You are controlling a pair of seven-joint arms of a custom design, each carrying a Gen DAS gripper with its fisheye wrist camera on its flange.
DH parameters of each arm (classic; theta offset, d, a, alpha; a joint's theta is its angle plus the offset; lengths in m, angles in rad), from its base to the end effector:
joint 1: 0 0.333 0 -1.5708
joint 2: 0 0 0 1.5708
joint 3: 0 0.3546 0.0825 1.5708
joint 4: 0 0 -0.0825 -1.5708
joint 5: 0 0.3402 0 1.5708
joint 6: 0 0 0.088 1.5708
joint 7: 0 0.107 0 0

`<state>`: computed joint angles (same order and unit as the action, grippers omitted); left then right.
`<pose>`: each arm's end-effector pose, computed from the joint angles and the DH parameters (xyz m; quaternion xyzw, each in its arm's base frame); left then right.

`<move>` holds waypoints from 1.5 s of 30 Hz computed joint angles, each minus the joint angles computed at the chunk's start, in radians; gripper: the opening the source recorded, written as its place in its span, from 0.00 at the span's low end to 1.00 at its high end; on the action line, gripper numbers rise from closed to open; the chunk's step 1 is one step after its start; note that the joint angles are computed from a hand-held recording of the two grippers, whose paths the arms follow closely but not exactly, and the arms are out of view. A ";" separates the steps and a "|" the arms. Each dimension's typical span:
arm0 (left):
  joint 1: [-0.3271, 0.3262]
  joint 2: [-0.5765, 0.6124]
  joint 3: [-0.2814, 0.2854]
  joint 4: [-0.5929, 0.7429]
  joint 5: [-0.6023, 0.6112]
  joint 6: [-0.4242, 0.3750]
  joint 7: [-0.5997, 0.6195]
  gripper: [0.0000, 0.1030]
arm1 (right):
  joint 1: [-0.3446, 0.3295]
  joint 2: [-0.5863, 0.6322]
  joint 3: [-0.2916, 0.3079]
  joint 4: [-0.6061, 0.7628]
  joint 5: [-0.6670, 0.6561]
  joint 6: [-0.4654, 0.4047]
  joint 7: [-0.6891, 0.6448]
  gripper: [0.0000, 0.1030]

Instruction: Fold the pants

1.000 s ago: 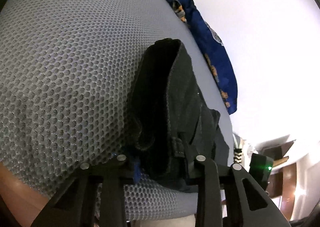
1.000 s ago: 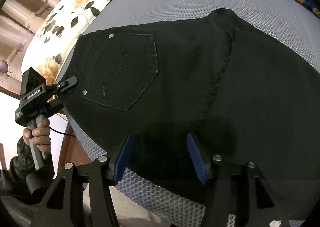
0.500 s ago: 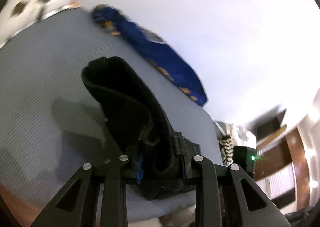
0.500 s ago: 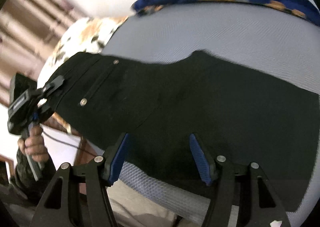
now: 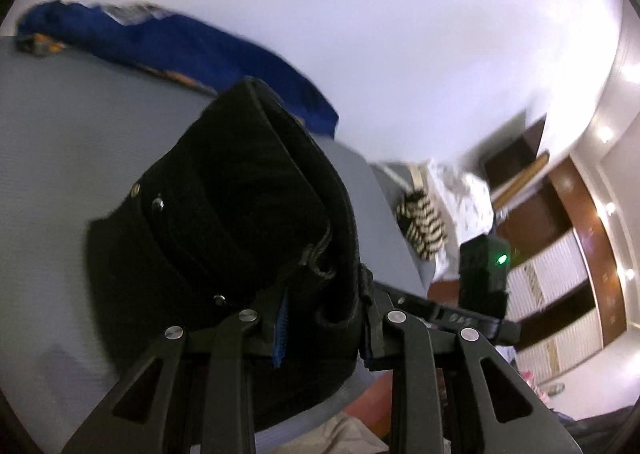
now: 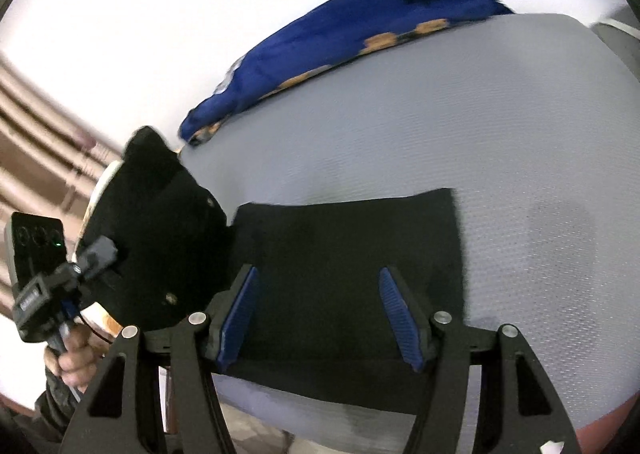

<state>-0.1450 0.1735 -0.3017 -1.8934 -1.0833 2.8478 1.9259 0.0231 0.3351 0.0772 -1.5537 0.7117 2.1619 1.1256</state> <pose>0.5703 -0.2062 0.5417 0.6716 -0.5714 0.4699 0.0409 0.6549 0.0838 0.5438 -0.7287 0.5896 0.0830 0.3384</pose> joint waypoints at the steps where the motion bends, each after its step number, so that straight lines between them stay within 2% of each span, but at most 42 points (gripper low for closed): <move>1: -0.014 0.026 0.002 0.022 0.042 -0.005 -0.034 0.27 | -0.006 0.001 -0.004 -0.001 0.002 -0.001 0.002 0.59; 7: -0.099 0.197 0.018 0.165 0.360 -0.052 -0.286 0.27 | -0.047 0.021 -0.017 -0.008 0.022 -0.014 0.004 0.59; 10: -0.166 0.263 0.070 0.225 0.546 -0.096 -0.438 0.27 | -0.058 0.044 -0.016 0.001 0.024 -0.030 0.016 0.60; 14: -0.200 0.294 0.102 0.235 0.702 -0.126 -0.554 0.28 | -0.076 0.073 -0.009 0.017 0.033 -0.064 0.013 0.60; 17: -0.222 0.305 0.119 0.263 0.816 -0.161 -0.625 0.33 | -0.080 0.093 -0.002 0.038 0.029 -0.090 0.003 0.60; 19: -0.226 0.309 0.114 0.284 0.879 -0.184 -0.648 0.43 | -0.084 0.104 0.004 0.052 0.034 -0.108 -0.006 0.60; 21: -0.204 0.289 0.079 0.256 0.906 -0.169 -0.631 0.63 | -0.091 0.121 0.013 0.075 0.049 -0.132 -0.019 0.60; 23: -0.175 0.262 0.037 0.221 0.912 -0.131 -0.589 0.65 | -0.105 0.149 0.024 0.116 0.061 -0.181 -0.042 0.60; 25: -0.122 0.210 -0.017 0.144 0.867 -0.064 -0.516 0.70 | -0.111 0.183 0.033 0.163 0.065 -0.225 -0.059 0.60; 26: -0.124 0.195 -0.013 0.124 0.868 -0.042 -0.519 0.73 | -0.112 0.198 0.037 0.182 0.067 -0.240 -0.064 0.60; 29: -0.135 0.127 0.042 0.029 0.904 0.027 -0.581 0.73 | -0.114 0.270 0.052 0.274 0.068 -0.305 -0.051 0.60; 33: -0.138 0.076 0.115 -0.059 0.976 0.049 -0.722 0.73 | -0.100 0.349 0.061 0.381 0.034 -0.343 -0.018 0.57; 37: -0.107 0.034 0.128 -0.145 1.005 0.086 -0.804 0.73 | -0.091 0.417 0.080 0.471 0.006 -0.357 -0.014 0.52; 41: -0.048 0.035 0.083 -0.180 0.950 0.107 -0.788 0.73 | -0.108 0.506 0.126 0.583 0.046 -0.404 0.012 0.52; 44: -0.020 0.054 0.054 -0.183 0.894 0.114 -0.764 0.73 | -0.103 0.544 0.139 0.637 0.053 -0.414 0.032 0.41; 45: -0.024 0.064 0.056 -0.177 0.895 0.117 -0.769 0.73 | -0.102 0.547 0.141 0.640 0.054 -0.416 0.046 0.33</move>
